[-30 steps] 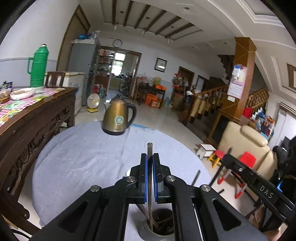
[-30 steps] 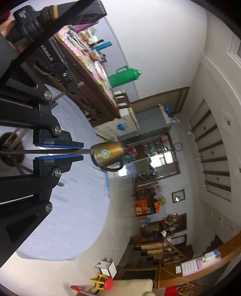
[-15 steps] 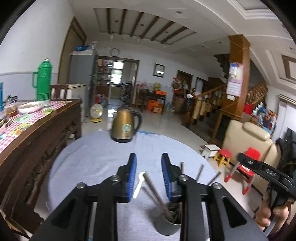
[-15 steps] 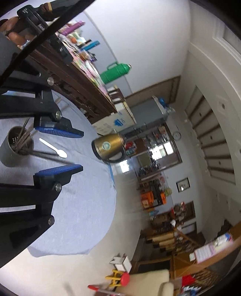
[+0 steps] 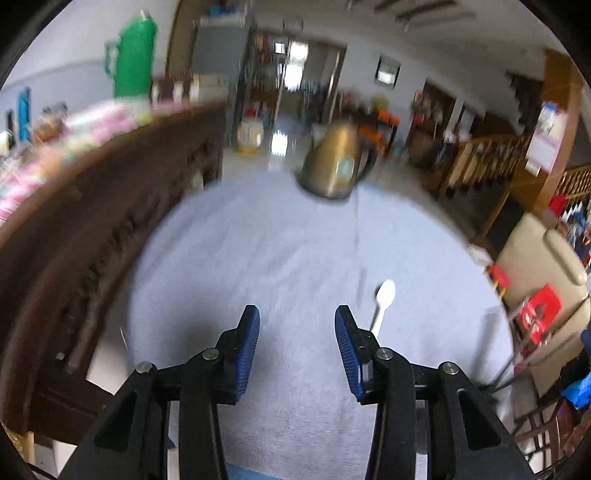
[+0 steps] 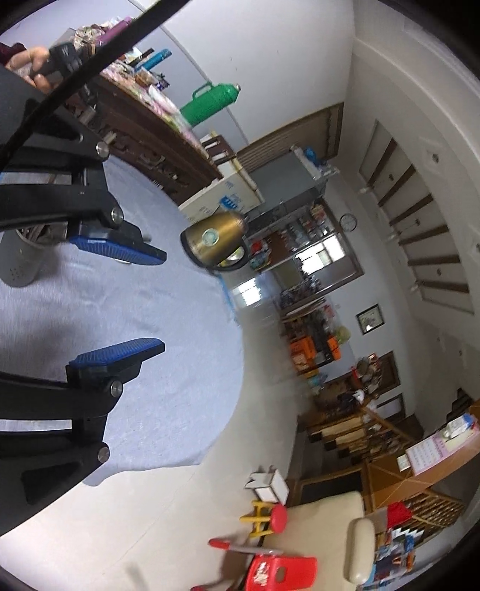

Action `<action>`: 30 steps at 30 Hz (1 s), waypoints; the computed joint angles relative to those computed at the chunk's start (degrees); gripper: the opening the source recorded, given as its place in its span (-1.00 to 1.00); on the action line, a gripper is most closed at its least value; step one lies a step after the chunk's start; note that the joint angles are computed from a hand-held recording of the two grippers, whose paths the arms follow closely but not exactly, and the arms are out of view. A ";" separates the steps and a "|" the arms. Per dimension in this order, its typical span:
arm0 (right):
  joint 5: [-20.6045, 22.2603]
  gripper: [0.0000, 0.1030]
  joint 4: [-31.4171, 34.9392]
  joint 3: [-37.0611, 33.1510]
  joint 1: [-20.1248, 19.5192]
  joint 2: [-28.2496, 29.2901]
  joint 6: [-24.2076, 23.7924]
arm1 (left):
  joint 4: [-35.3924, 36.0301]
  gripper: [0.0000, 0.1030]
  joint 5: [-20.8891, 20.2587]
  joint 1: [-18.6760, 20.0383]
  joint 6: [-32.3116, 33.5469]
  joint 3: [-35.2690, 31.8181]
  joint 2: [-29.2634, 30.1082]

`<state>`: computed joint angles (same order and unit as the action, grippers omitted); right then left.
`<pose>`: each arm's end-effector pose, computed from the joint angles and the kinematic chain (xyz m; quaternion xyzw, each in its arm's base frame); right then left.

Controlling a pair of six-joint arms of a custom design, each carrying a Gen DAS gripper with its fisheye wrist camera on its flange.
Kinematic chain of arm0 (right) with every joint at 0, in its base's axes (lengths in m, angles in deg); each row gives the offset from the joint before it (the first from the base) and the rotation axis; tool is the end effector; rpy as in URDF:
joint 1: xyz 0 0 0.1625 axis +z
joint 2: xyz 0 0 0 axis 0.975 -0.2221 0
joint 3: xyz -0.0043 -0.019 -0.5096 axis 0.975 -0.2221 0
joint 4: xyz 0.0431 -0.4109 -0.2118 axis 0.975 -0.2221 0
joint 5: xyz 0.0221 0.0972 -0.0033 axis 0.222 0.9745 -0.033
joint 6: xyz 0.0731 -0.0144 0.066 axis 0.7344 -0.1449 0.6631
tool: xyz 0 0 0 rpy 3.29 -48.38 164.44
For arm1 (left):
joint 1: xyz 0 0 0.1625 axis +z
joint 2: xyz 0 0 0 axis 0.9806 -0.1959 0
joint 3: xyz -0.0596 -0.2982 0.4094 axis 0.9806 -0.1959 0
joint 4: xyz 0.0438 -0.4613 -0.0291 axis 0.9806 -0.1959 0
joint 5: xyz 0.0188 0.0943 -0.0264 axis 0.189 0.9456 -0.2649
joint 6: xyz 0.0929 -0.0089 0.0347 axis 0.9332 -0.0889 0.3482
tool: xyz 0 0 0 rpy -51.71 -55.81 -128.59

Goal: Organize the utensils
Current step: 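Move the left gripper down to the two white spoons on the cloth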

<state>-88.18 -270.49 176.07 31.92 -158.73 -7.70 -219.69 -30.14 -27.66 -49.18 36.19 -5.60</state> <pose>0.2543 -0.5221 0.4023 -0.0259 -0.7737 0.5959 0.2135 -0.3213 -0.7083 0.3192 0.2045 0.9019 -0.3059 0.2262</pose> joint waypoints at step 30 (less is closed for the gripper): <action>8.10 -0.15 14.82 1.08 -15.44 -1.63 15.57 | 19.47 -0.83 -8.86 1.28 11.25 -23.91 25.39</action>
<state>-80.08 -255.67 177.16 16.49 -160.36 7.87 -200.21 -39.00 -26.38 -37.93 12.28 19.79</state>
